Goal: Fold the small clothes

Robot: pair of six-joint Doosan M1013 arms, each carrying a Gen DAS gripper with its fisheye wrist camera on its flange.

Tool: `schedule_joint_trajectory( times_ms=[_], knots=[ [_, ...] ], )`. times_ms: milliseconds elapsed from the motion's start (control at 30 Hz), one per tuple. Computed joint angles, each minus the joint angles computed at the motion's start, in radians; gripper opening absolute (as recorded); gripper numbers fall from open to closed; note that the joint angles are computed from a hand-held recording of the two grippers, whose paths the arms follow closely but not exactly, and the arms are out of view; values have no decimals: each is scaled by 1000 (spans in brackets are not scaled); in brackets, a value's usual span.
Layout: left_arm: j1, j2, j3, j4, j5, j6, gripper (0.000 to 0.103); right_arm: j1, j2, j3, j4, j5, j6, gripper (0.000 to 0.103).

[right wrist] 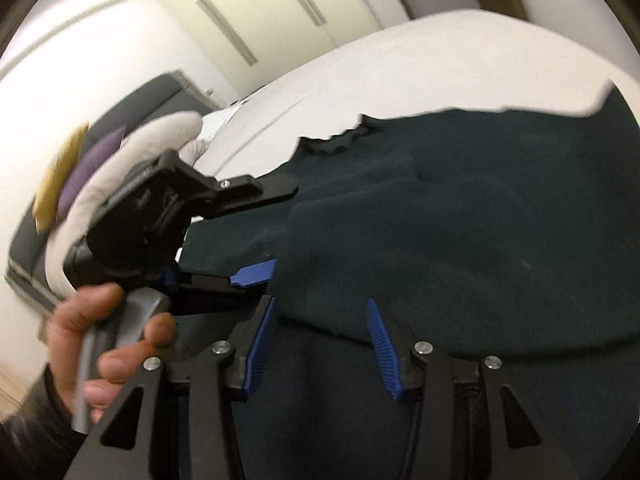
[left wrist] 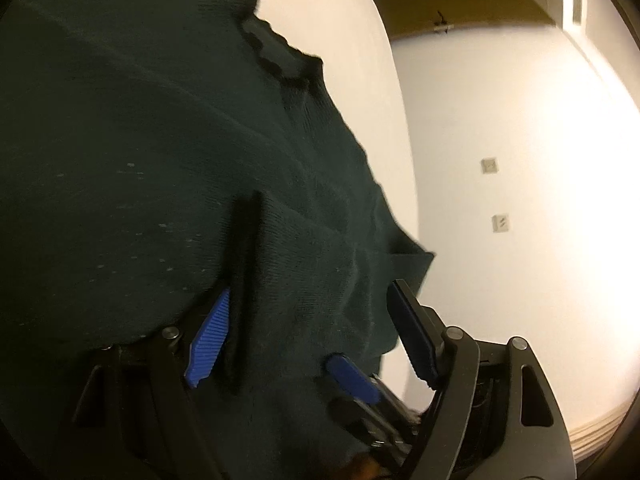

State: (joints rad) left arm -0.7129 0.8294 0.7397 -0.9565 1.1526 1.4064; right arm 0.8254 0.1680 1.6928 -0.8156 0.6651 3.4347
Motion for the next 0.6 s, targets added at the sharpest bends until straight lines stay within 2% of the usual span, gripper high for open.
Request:
schedule_joint_trajectory(
  times_ms=[67, 200, 300, 400, 600],
  knots=[
    [-13, 6, -29, 71, 15, -9, 59, 4, -21, 31, -35, -18, 85, 50],
    [-19, 13, -47, 109, 37, -24, 24, 23, -68, 111, -149, -53, 355, 50],
    [-27, 17, -55, 142, 20, -28, 11, 36, -96, 171, -272, -72, 599, 50],
    [-31, -10, -31, 154, -20, 20, 9, 41, -113, 206, -375, -69, 773, 50],
    [-25, -73, -10, 233, -115, 111, 9, 37, -130, 249, -561, -57, 1047, 69]
  ],
)
